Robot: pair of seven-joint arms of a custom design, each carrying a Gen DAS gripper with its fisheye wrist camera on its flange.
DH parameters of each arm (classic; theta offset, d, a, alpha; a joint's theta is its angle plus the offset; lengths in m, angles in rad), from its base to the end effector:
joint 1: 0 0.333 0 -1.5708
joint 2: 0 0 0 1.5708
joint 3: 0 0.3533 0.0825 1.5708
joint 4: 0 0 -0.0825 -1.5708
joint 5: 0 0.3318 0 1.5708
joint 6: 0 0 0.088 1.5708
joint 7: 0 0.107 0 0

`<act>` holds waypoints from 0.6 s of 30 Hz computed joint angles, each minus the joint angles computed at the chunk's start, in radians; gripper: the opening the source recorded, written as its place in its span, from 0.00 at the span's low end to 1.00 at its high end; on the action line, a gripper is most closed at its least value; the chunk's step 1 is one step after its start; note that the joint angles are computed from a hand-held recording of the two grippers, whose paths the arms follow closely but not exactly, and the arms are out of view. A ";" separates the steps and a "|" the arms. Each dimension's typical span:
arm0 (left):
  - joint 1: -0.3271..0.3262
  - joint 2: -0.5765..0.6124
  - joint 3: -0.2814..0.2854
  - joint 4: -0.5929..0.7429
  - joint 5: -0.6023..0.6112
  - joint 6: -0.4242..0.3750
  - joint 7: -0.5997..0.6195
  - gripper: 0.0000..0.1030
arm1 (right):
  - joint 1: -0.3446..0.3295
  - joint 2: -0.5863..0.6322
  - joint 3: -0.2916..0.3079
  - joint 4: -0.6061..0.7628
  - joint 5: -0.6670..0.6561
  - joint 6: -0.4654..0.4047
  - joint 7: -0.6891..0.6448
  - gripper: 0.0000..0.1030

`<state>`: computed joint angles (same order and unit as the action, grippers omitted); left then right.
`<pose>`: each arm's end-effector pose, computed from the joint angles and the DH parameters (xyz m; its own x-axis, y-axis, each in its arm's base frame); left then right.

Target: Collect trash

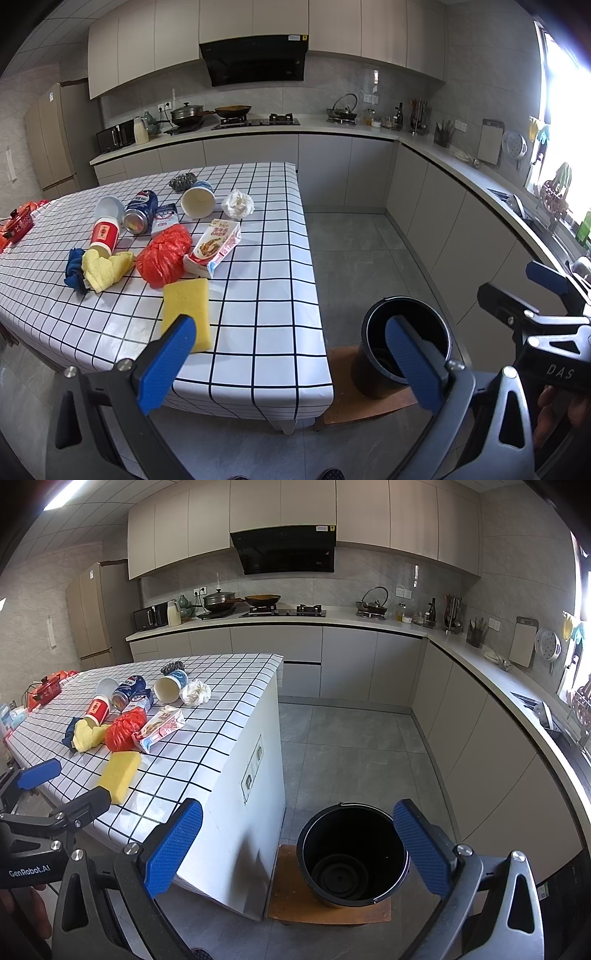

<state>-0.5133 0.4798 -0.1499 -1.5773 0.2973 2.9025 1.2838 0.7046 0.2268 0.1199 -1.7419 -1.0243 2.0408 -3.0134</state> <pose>0.5596 -0.4280 0.5227 -0.5607 -0.8277 0.0219 -0.5509 0.3532 -0.7562 0.4495 0.4057 0.5300 -0.4130 -0.9106 0.0167 -0.5724 0.2453 -0.7824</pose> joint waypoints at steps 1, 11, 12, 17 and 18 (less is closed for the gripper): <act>0.001 0.001 0.000 0.000 0.000 0.001 0.001 1.00 | 0.000 0.001 0.000 0.001 0.000 0.000 0.000 1.00; 0.003 0.004 0.000 0.007 -0.002 0.001 0.009 1.00 | 0.001 0.001 -0.001 0.002 -0.001 -0.001 -0.004 1.00; 0.001 0.003 0.002 0.007 -0.002 0.000 0.007 1.00 | 0.000 0.000 -0.001 0.002 0.000 0.001 -0.004 1.00; -0.003 0.002 0.006 0.005 0.000 0.002 -0.001 1.00 | 0.000 0.001 -0.001 0.005 0.004 -0.003 -0.010 1.00; -0.002 0.003 0.005 0.007 0.000 0.000 0.000 1.00 | 0.000 0.002 -0.001 0.007 0.005 -0.004 -0.012 1.00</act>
<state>-0.5149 0.4830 -0.1446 -1.5703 0.2968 2.9028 1.2840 0.7047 0.2283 0.1192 -1.7350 -1.0191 2.0369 -3.0251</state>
